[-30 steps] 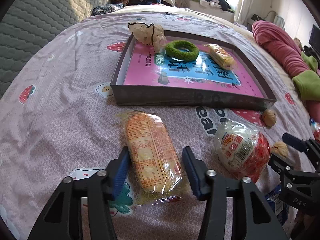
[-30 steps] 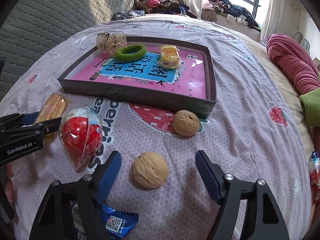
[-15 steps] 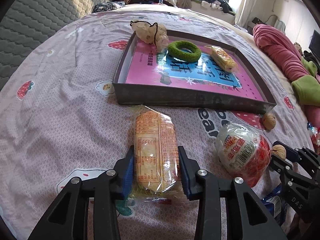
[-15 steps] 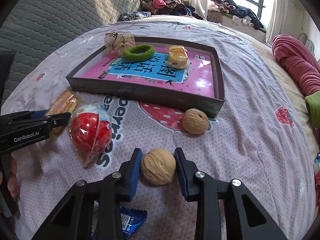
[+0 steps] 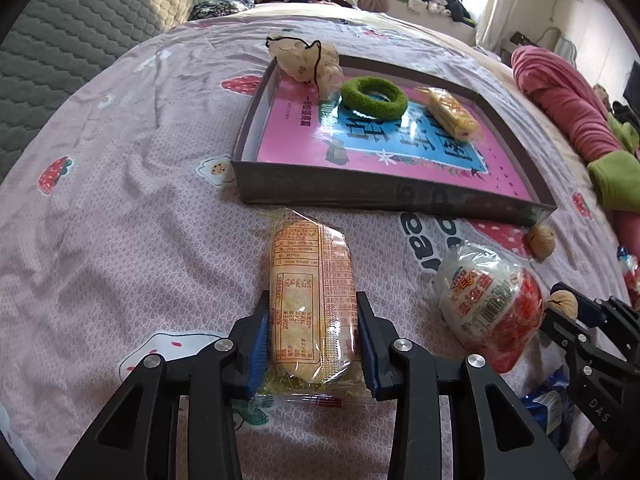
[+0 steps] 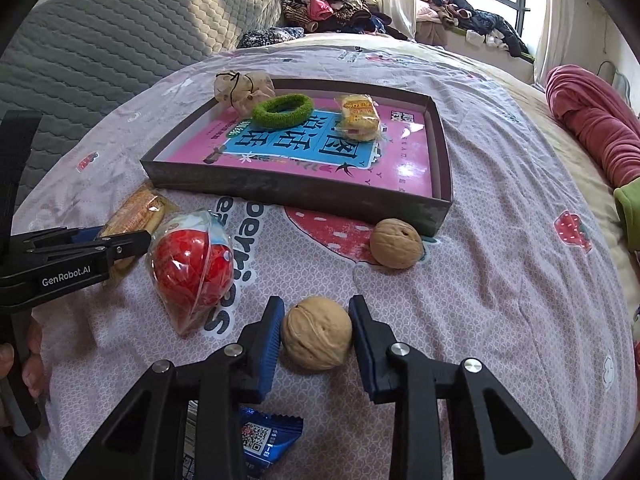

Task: Organize objects

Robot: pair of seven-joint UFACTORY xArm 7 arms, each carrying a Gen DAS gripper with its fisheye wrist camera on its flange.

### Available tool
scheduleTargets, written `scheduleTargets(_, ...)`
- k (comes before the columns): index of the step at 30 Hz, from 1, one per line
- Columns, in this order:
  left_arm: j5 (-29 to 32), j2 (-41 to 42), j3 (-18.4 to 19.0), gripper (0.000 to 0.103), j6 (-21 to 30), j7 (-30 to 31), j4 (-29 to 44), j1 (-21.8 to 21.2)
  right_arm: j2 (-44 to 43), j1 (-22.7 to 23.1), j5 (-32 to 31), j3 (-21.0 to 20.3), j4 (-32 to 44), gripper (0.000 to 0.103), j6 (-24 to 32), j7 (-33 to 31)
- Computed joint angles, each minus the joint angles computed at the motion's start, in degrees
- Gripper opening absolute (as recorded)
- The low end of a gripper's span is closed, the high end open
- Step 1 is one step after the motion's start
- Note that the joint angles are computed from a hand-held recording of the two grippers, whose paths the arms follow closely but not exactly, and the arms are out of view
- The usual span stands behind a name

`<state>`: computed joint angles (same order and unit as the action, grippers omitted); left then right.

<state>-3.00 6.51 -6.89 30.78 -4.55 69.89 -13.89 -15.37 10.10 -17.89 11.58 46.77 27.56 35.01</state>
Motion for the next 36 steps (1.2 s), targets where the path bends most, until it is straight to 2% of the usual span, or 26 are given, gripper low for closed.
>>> scheduleTargets(18, -2.1, -2.7, -0.1, 0.039, -0.9, 2.3, -1.9, 0.2, -2.9, -0.6, 0.9, 0.4, -1.1, 0.034, 0.0, 0.6)
scheduleTargets(36, -1.8, -8.7, -0.1, 0.039, 0.3, 2.2, -2.3, 0.0, -7.2, -0.3, 0.9, 1.9, 2.2, 0.034, 4.1, -0.1)
